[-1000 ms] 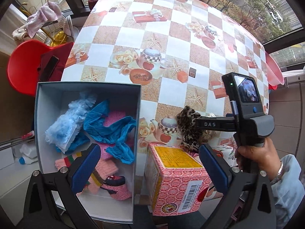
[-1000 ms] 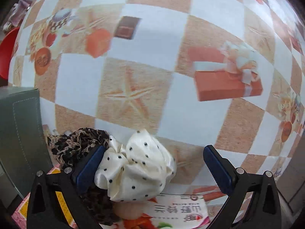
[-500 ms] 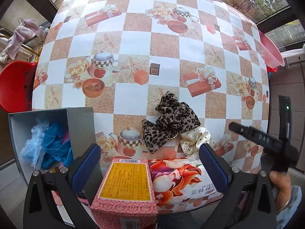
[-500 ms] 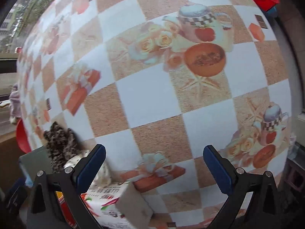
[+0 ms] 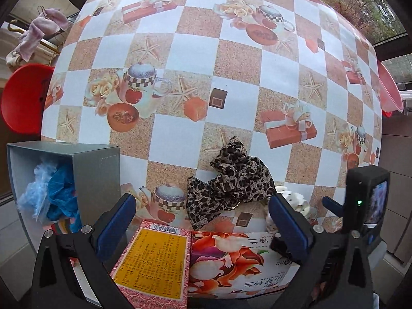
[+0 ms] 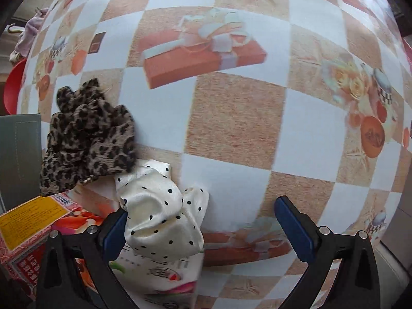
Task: Organize soft objects
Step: 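Grasp the leopard scrunchie with the left tool while the right tool grasps the polka-dot scrunchie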
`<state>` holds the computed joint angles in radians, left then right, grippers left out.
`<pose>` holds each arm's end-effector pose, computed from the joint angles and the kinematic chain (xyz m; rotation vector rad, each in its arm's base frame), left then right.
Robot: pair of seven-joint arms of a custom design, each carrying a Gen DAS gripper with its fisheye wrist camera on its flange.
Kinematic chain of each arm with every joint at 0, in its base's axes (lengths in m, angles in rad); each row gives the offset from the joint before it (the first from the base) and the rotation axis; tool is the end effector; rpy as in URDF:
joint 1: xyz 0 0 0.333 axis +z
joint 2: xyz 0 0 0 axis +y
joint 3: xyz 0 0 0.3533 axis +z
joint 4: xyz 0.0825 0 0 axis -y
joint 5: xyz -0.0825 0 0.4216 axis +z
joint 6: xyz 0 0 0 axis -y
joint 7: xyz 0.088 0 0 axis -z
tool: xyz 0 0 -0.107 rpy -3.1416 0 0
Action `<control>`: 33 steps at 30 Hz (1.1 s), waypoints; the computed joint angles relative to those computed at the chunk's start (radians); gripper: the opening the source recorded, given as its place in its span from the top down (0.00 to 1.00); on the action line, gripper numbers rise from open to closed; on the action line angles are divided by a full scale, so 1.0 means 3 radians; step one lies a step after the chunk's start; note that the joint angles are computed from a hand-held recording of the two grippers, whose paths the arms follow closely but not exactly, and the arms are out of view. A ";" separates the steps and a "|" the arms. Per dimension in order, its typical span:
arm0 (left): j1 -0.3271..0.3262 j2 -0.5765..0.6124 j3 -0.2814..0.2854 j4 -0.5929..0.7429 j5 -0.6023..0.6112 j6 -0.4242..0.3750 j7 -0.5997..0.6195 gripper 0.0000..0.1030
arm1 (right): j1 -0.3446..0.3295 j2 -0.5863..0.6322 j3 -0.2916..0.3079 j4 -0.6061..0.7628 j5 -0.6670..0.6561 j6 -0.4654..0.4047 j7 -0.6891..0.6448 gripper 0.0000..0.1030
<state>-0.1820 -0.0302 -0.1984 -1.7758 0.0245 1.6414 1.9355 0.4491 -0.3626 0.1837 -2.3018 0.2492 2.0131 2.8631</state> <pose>0.5369 -0.2136 0.5807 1.2345 -2.8284 -0.1482 0.3686 0.2963 0.5152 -1.2064 2.8425 0.2688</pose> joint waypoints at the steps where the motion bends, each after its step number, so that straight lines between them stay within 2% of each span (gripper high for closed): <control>1: -0.0010 -0.0012 -0.0010 -0.0045 -0.0002 0.0012 -0.0020 0.00 | -0.0016 -0.0100 0.0016 -0.0054 -0.0042 -0.0135 0.0110 0.00; 3: -0.0033 -0.0046 -0.0029 -0.0149 0.0006 0.0075 -0.0065 0.00 | -0.0059 -0.0324 0.0060 -0.0150 -0.0150 -0.0487 0.0382 0.00; 5: -0.0056 -0.0064 -0.0044 -0.0236 0.0021 0.0138 -0.0121 0.00 | -0.0099 -0.0663 0.0102 -0.0349 -0.0165 -0.0629 0.0688 0.00; 6: -0.0065 -0.0071 -0.0050 -0.0277 0.0028 0.0178 -0.0154 0.00 | -0.0118 -0.0899 0.0136 -0.0507 -0.0156 -0.0536 0.0849 0.00; 9: -0.0090 -0.0089 -0.0065 -0.0398 0.0099 0.0326 -0.0282 0.00 | -0.0114 -0.1465 0.0225 -0.0918 -0.0078 -0.0014 0.1148 0.00; 10: -0.0097 -0.0091 -0.0071 -0.0436 0.0126 0.0376 -0.0325 0.00 | -0.0086 -0.1520 0.0230 -0.0959 -0.0068 0.0075 0.1146 0.00; 12: -0.0109 -0.0085 -0.0073 -0.0494 0.0148 0.0442 -0.0382 0.00 | 0.0037 -0.1600 0.0186 -0.0947 -0.0148 0.0005 0.1090 0.00; 13: -0.0114 -0.0081 -0.0074 -0.0526 0.0149 0.0471 -0.0390 0.00 | 0.0006 -0.1514 0.0231 -0.0906 -0.0131 0.0064 0.0981 0.00; 16: -0.0127 -0.0059 -0.0078 -0.0628 0.0206 0.0582 -0.0398 0.00 | 0.0043 -0.1164 0.0171 -0.0730 -0.0158 0.0000 0.0739 0.00; 17: -0.0131 -0.0051 -0.0079 -0.0655 0.0227 0.0601 -0.0407 0.00 | -0.0031 -0.0976 0.0200 -0.0673 -0.0152 0.0054 0.0655 0.00; 20: -0.0126 -0.0021 -0.0066 -0.0700 0.0208 0.0607 -0.0411 0.00 | 0.0035 -0.0792 0.0144 -0.0644 -0.0095 0.0064 0.0681 0.00; 23: -0.0117 0.0020 -0.0057 -0.0724 0.0214 0.0620 -0.0416 0.00 | 0.0058 -0.0776 0.0152 -0.0620 -0.0104 -0.0077 0.0700 0.00; 25: -0.0103 0.0059 -0.0044 -0.0714 0.0180 0.0591 -0.0437 0.00 | 0.0065 -0.0564 0.0123 -0.0480 -0.0124 -0.0161 0.0600 0.00; 26: -0.0093 0.0077 -0.0036 -0.0706 0.0163 0.0575 -0.0447 0.00 | -0.0012 -0.0358 0.0151 -0.0358 -0.0134 -0.0100 0.0476 0.00; 27: -0.0084 0.0091 -0.0030 -0.0699 0.0153 0.0565 -0.0446 0.00 | 0.0027 -0.0268 0.0099 -0.0290 -0.0173 -0.0121 0.0512 0.00; 33: -0.0052 0.0117 -0.0018 -0.0685 0.0073 0.0518 -0.0467 0.00 | 0.0032 -0.0228 0.0098 -0.0285 -0.0170 -0.0067 0.0562 0.00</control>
<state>-0.1976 0.0048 -0.2038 -1.9813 0.0464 1.7968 1.7955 0.4588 -0.4311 0.2131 -2.3872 0.1982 1.9930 3.0316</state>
